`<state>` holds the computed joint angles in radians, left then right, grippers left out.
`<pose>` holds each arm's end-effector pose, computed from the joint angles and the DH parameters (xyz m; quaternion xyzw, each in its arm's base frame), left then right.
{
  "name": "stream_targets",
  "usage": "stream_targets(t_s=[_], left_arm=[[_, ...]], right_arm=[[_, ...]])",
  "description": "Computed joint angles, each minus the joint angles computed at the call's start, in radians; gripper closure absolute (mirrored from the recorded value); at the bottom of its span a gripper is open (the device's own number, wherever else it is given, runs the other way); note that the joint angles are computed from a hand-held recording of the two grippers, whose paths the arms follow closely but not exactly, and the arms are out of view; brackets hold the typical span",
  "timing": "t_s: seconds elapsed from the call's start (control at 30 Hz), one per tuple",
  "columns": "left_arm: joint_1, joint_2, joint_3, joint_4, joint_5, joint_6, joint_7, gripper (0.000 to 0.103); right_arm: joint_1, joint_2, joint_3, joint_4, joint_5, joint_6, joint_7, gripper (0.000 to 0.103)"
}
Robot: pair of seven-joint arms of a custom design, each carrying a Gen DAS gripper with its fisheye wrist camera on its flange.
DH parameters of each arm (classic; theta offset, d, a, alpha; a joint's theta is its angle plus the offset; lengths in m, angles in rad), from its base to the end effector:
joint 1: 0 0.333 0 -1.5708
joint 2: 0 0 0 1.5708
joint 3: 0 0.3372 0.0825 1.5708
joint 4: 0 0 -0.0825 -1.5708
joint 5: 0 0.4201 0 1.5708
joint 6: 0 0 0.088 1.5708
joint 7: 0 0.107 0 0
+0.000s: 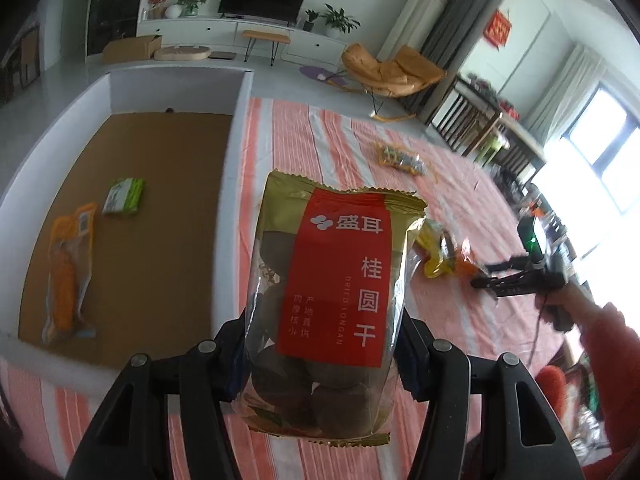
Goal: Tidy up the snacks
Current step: 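Carry both snacks over the white box and open both tools to drop them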
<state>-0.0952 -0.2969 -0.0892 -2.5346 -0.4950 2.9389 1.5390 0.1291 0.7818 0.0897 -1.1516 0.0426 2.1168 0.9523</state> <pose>0.4899 -0.0614 0.4537 -0.7501 0.5580 -0.3341 0.1197 0.8088 0.1585 0.3549 -0.9190 0.3800 -0.0501 0.0925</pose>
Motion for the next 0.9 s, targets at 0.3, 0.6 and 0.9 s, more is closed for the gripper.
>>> stream_targets(t_s=[0.3, 0.6, 0.9], left_arm=[[0.247, -0.171, -0.04, -0.084, 0.158, -0.032, -0.135, 0.045], [0.4, -0.053, -0.032, -0.019, 0.36, -0.084, -0.294, 0.043], [0.466, -0.022, -0.039, -0.035, 0.491, -0.059, -0.456, 0.014]], right_arm=[[-0.17, -0.217, 0.118, -0.237, 0.4, 0.081, 0.061, 0.044], [-0.037, -0.175, 0.261, -0.039, 0.742, -0.126, 0.013, 0.043], [0.252, 0.042, 0.241, 0.242, 0.659, -0.026, 0.17, 0.021]])
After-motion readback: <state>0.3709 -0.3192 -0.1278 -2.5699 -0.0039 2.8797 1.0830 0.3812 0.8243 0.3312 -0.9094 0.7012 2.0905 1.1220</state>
